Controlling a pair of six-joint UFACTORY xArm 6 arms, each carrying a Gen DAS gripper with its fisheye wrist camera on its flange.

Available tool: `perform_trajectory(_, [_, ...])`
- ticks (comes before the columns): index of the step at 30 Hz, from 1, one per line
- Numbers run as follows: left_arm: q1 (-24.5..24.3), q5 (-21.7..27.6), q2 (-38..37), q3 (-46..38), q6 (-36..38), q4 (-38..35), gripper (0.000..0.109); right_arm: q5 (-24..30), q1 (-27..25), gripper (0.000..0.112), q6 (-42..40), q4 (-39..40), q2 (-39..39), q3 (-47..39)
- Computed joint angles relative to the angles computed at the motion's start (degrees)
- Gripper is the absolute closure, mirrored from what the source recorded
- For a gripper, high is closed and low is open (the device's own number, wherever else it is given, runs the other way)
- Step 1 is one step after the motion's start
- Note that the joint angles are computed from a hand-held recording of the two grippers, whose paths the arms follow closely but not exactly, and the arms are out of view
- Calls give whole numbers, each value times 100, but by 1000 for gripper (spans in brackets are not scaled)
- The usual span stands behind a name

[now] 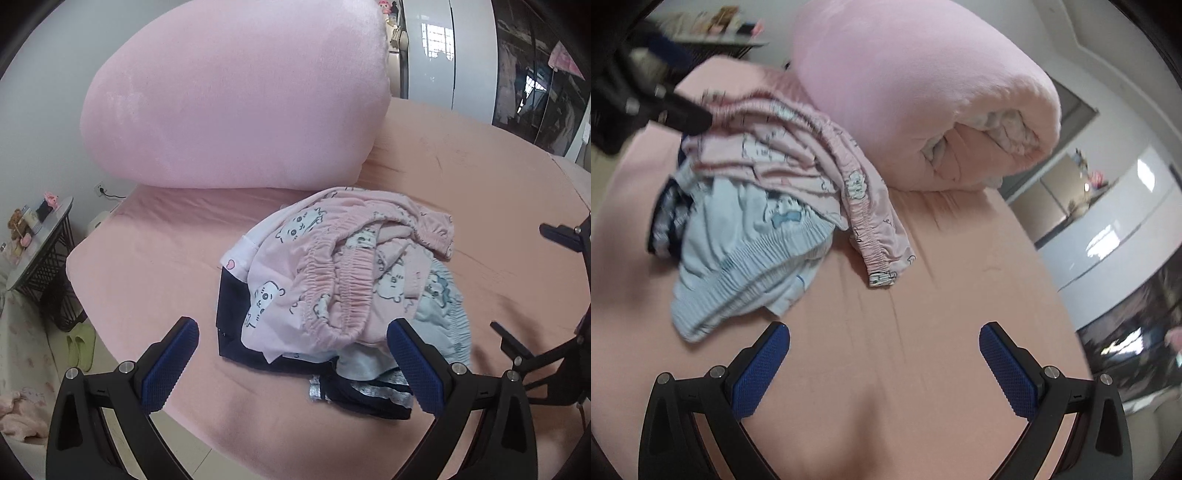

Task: Fold clothes
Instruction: 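Grasp the pink pajama waistband with the right gripper while the left gripper approaches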

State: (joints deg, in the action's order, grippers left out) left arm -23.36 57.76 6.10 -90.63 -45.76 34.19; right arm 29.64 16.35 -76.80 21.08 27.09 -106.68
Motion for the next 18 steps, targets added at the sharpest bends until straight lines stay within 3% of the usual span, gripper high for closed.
perform_trajectory(9, [-46,73,177,-11,270,385,6,-1975,394,10,-574,-651,801,-240])
perform_trajectory(12, [-75,23,220,-31,399,593,6,-2151,437,10,-203,-1433,1123,-508])
perform_trajectory(14, [-82,-27,218,-17,480,613,16,-2302,449,10,137,-1985,1371,-724])
perform_trajectory(15, [-55,-153,216,16,544,539,29,-2373,450,10,357,-2264,1505,-864])
perform_trajectory(18, [-40,-347,202,106,545,422,33,-2508,439,10,1109,-3000,1854,-1343])
